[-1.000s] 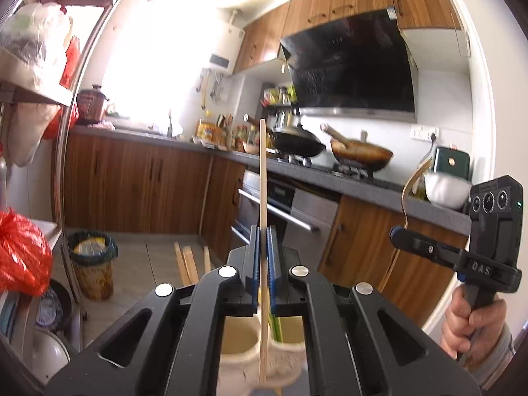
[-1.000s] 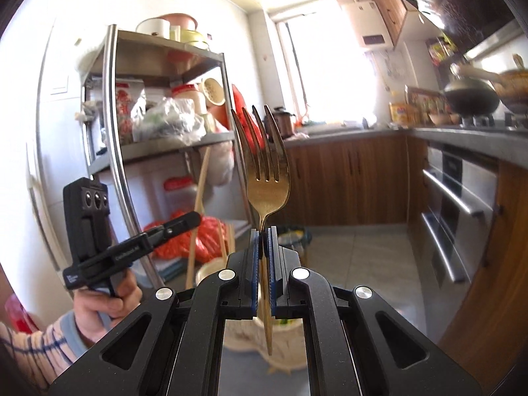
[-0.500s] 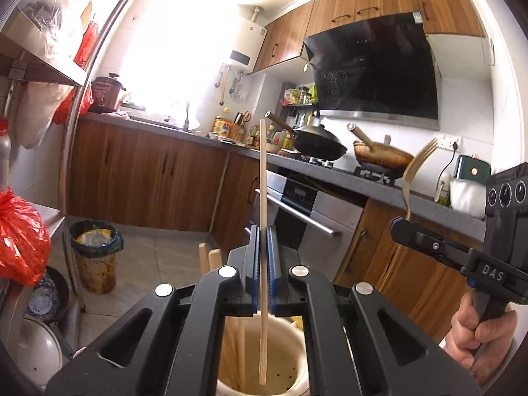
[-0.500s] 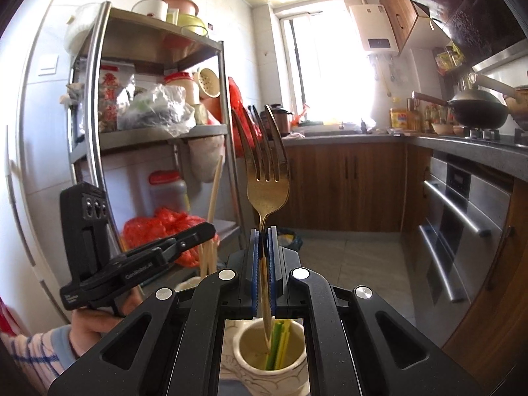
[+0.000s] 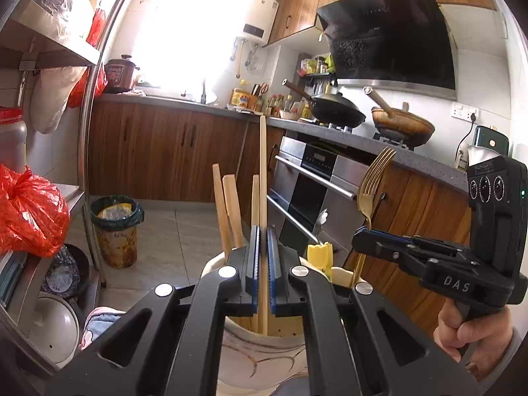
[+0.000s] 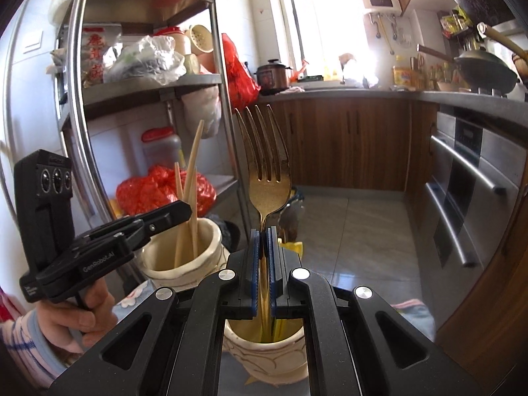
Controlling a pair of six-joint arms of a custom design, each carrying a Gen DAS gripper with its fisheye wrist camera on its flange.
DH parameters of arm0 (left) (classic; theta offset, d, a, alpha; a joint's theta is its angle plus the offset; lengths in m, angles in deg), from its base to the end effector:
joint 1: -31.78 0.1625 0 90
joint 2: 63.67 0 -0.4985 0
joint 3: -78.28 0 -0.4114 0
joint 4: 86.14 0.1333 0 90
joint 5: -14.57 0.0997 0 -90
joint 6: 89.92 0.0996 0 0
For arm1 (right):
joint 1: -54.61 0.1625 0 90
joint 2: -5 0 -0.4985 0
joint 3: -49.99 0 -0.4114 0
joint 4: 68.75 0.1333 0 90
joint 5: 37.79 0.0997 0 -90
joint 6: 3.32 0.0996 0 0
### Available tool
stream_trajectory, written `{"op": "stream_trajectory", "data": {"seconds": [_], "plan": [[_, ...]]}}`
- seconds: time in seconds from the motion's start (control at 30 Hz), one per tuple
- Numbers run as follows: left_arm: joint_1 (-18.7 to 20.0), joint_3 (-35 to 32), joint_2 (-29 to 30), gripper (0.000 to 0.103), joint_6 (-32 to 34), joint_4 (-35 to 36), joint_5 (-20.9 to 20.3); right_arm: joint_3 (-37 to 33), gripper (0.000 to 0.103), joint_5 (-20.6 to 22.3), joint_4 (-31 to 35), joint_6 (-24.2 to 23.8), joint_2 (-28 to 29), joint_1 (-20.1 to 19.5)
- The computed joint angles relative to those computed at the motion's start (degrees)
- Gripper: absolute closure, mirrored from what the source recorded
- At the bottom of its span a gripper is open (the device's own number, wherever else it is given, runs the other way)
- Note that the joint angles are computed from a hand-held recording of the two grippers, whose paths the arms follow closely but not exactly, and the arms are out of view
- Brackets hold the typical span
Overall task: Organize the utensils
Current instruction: 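Lower the gold fork into the smaller cup with right while left lowers chopstick into larger cup, then open both tools and pull them back from the ceramic pot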
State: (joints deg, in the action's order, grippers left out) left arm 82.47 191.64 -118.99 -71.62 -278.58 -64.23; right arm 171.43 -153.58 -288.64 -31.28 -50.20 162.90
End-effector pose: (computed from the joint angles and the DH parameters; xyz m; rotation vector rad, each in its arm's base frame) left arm -0.2880 -0.5927 0.2233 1.2769 2.5595 -1.1979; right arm 0.2658 -0.5176 0.2448 0.5964 -2.2201 1.3636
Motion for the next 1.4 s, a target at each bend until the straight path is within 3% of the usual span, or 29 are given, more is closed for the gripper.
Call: {"op": "stream_trajectory", "data": {"seconds": [0.43, 0.57, 0.83, 1.2, 1.4], "plan": [[-0.57, -0.28, 0.75, 0.098, 0.88, 0.64, 3.32, -0.91, 0.097, 0.6, -0.13, 2.69, 0.91, -1.7], [-0.55, -0.36, 0.49, 0.088, 1.08, 1.02, 3.27, -0.34, 0.095, 1.72, -0.03, 3.97, 0.16, -2.24], [-0.78, 0.6, -0.51, 0.081, 2.54, 0.14, 2.57, 1.5, 0.084, 3.27, -2.13, 4.19, -1.13, -2.24], [-2.56, 4.51, -3.19, 0.078, 5.23, -1.14, 1.67, 6.26, 0.07, 1.55, -5.78, 5.07, -3.18, -2.09], [-3.47, 7.04, -4.94, 0.077, 3.6, 0.13, 2.46, 8.49, 0.067, -2.35, -5.79, 6.47, -3.62, -1.88]]}}
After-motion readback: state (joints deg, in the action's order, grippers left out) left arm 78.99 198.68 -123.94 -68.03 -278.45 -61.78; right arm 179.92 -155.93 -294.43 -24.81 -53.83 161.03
